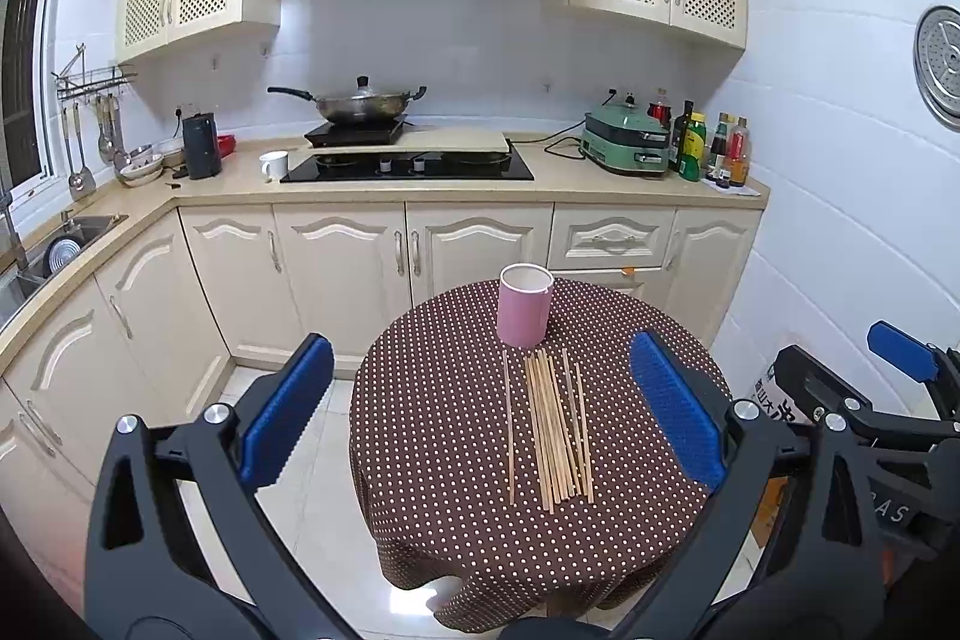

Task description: Organize utensils

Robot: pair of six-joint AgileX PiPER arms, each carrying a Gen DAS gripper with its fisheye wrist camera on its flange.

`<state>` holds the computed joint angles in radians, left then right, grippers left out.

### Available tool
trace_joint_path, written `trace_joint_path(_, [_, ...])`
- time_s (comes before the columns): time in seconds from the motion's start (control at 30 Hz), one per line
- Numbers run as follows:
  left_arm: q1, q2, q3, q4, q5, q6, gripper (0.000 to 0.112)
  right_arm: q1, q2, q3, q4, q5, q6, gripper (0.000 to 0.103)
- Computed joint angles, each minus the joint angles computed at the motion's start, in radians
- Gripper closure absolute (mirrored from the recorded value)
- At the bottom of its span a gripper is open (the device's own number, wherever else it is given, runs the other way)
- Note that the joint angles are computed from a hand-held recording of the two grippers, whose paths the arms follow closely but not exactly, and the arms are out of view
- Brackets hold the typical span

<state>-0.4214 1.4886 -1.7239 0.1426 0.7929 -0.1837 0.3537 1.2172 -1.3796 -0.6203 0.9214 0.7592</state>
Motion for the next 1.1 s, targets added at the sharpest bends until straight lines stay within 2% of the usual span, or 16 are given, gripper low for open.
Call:
trace_joint_path(0.43, [-0.017,-0.037,0.087,-0.005,-0.037,-0.001,0.016,-0.011,-0.015,-0.011,0.03,0.052,-0.037,0.007])
trace_joint_path(0.53, [-0.032,-0.044,0.103,0.029,-0.029,-0.036,0.016,-0.009,-0.012,-0.011,0.043,0.064,-0.039,0.007])
trace_joint_path(1.1, [-0.027,-0.064,0.131,-0.035,-0.023,0.028,0.016,0.028,-0.036,-0.011,0.018,0.128,-0.01,0.007])
